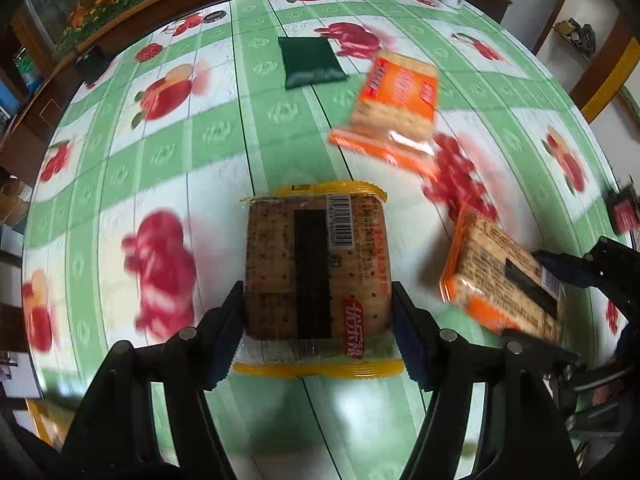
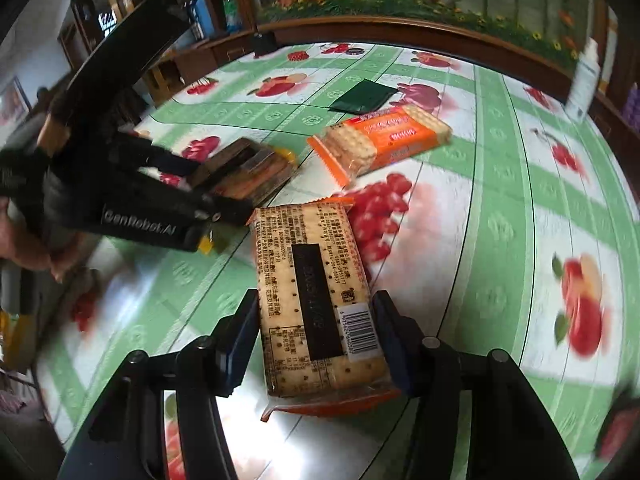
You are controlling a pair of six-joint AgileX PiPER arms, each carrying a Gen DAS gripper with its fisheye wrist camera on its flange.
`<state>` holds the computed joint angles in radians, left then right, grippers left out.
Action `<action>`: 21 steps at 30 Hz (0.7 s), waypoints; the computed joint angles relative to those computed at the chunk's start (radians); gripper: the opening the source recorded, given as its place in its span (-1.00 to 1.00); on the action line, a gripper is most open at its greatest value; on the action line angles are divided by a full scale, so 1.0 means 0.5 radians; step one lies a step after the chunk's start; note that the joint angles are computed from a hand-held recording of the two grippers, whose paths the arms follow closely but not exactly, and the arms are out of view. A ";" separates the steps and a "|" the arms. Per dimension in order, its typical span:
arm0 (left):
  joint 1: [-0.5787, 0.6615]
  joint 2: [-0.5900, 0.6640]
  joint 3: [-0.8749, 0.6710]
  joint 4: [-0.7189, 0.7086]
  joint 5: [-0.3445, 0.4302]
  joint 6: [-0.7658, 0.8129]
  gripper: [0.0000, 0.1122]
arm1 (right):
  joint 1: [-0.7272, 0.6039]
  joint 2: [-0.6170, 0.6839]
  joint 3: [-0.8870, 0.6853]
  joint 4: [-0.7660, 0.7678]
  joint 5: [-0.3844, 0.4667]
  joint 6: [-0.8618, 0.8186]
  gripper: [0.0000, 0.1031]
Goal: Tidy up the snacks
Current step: 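Grasp brown cracker pack with left tool while right tool grasps tall cracker pack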
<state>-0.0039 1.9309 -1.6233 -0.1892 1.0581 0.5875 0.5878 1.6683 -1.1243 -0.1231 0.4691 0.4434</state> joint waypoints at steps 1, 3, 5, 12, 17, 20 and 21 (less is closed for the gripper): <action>0.017 -0.073 0.089 -0.031 -0.013 0.024 0.23 | -0.004 -0.048 0.064 0.116 -0.052 -0.060 0.09; 0.058 -0.206 0.239 -0.108 -0.028 0.098 0.23 | -0.002 -0.112 0.157 0.259 -0.160 -0.124 0.07; 0.086 -0.330 0.377 -0.142 -0.035 0.144 0.23 | 0.022 -0.181 0.252 0.357 -0.244 -0.128 0.06; 0.164 -0.528 0.683 -0.139 -0.089 0.183 0.23 | 0.165 -0.183 0.263 0.196 -0.143 0.135 0.05; 0.237 -0.564 0.763 -0.167 -0.130 0.203 0.23 | 0.277 -0.026 -0.026 -0.091 0.205 0.343 0.15; 0.287 -0.598 0.779 -0.197 -0.122 0.228 0.23 | 0.326 0.130 -0.250 -0.213 0.421 0.337 0.40; 0.307 -0.611 0.784 -0.213 -0.119 0.244 0.23 | 0.340 0.193 -0.329 -0.244 0.497 0.331 0.40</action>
